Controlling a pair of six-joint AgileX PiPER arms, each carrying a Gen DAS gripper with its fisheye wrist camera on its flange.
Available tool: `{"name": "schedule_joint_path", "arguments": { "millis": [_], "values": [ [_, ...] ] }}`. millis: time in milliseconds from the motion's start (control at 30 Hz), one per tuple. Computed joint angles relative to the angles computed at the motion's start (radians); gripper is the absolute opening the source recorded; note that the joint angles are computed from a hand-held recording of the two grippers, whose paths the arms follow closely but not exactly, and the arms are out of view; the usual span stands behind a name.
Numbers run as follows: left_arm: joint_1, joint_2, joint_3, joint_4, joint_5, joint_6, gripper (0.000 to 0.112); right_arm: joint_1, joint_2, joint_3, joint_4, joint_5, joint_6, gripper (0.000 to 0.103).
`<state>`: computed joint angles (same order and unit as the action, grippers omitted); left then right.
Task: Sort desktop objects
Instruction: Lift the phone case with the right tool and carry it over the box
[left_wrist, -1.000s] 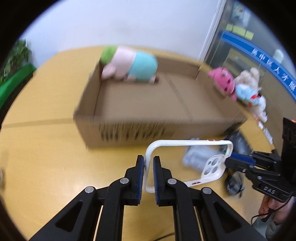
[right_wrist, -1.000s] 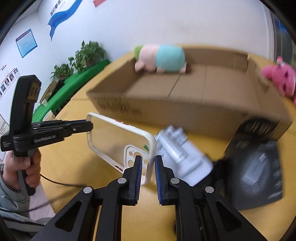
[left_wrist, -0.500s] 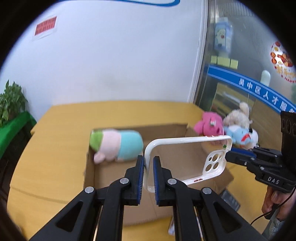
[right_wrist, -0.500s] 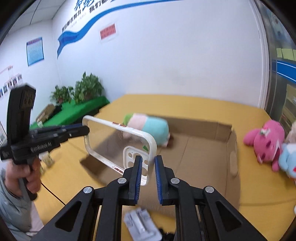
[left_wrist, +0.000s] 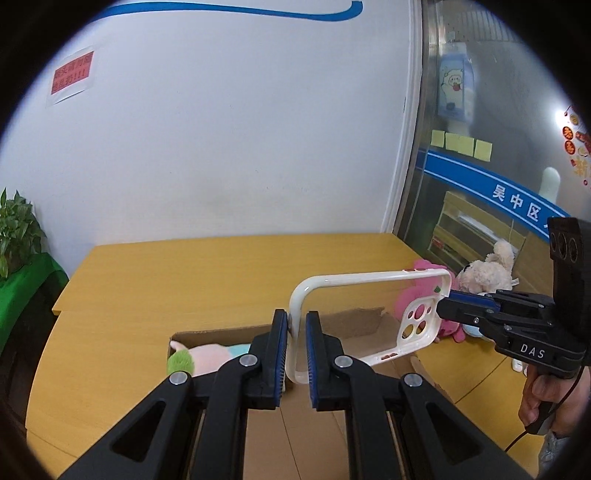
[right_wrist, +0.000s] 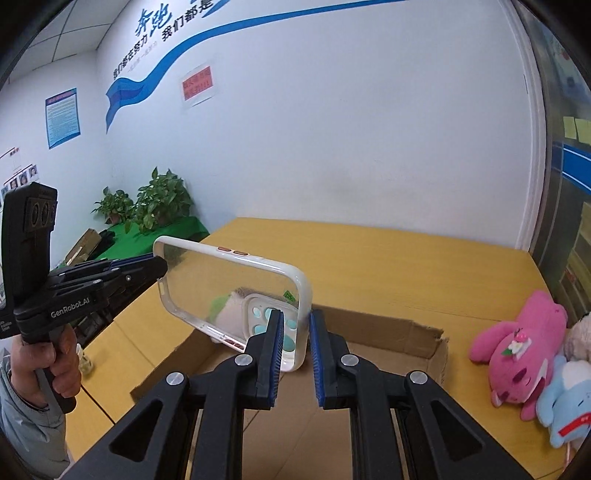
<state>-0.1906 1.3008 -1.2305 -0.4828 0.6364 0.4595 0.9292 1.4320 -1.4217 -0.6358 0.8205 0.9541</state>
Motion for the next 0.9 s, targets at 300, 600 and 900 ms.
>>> {"name": "schedule_joint_path", "arguments": {
  "millis": [300, 600, 900],
  "values": [
    [-0.097, 0.288, -0.213, 0.146, 0.024, -0.185, 0.009, -0.307, 0.149, -0.127, 0.332, -0.052, -0.368, 0.016],
    [-0.040, 0.566, -0.414, 0.036, 0.137, -0.133, 0.009, -0.480, 0.306, -0.157, 0.563, -0.101, -0.589, 0.016],
    [-0.087, 0.838, -0.661, 0.158, 0.273, -0.241, 0.009, -0.569, 0.518, -0.191, 0.717, -0.107, -0.678, 0.016]
  ]
}}
